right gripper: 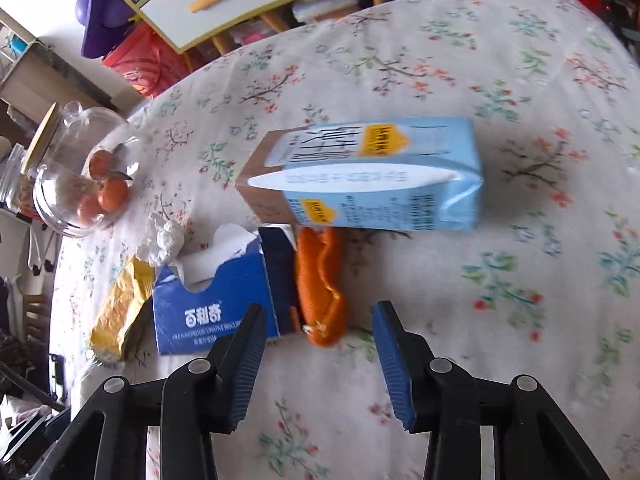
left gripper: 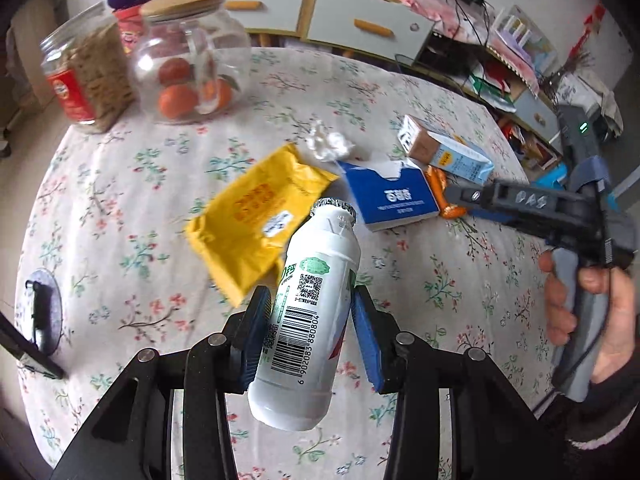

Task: Collect trash
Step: 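Grasp the orange peel with the right tool while the left tool holds the bottle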

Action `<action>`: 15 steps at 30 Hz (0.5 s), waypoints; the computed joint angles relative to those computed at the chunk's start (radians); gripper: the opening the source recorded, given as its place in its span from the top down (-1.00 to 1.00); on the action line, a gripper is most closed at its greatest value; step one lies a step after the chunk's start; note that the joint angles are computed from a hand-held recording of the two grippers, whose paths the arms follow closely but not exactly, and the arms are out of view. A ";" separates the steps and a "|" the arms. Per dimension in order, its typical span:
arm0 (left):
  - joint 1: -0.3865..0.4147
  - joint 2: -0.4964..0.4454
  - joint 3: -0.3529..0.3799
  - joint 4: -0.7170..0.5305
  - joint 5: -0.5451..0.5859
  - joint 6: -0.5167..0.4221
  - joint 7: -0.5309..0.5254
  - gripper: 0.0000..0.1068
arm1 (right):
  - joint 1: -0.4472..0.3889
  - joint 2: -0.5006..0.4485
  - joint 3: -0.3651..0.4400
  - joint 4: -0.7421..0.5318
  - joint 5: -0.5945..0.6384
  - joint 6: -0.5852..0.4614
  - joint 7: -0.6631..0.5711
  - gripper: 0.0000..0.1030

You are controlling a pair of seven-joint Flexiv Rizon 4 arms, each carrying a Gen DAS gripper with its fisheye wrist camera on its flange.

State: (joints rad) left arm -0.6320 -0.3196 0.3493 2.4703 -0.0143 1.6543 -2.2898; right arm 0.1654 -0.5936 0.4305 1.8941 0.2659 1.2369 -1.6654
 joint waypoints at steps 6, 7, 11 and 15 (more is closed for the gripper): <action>0.041 0.015 -0.028 0.042 -0.026 0.032 0.007 0.18 | 0.072 -0.026 -0.052 0.030 -0.075 0.068 0.035 0.05; 0.050 0.018 -0.037 0.048 -0.033 0.035 0.013 0.18 | 0.068 -0.029 -0.048 0.034 -0.082 0.081 0.036 0.05; 0.033 0.024 -0.029 0.058 -0.060 0.040 0.027 0.18 | 0.080 -0.026 -0.060 0.057 -0.137 0.107 0.060 0.05; -0.023 0.022 0.012 0.048 -0.082 0.034 0.024 0.18 | 0.111 -0.017 -0.091 0.090 -0.217 0.136 0.078 0.10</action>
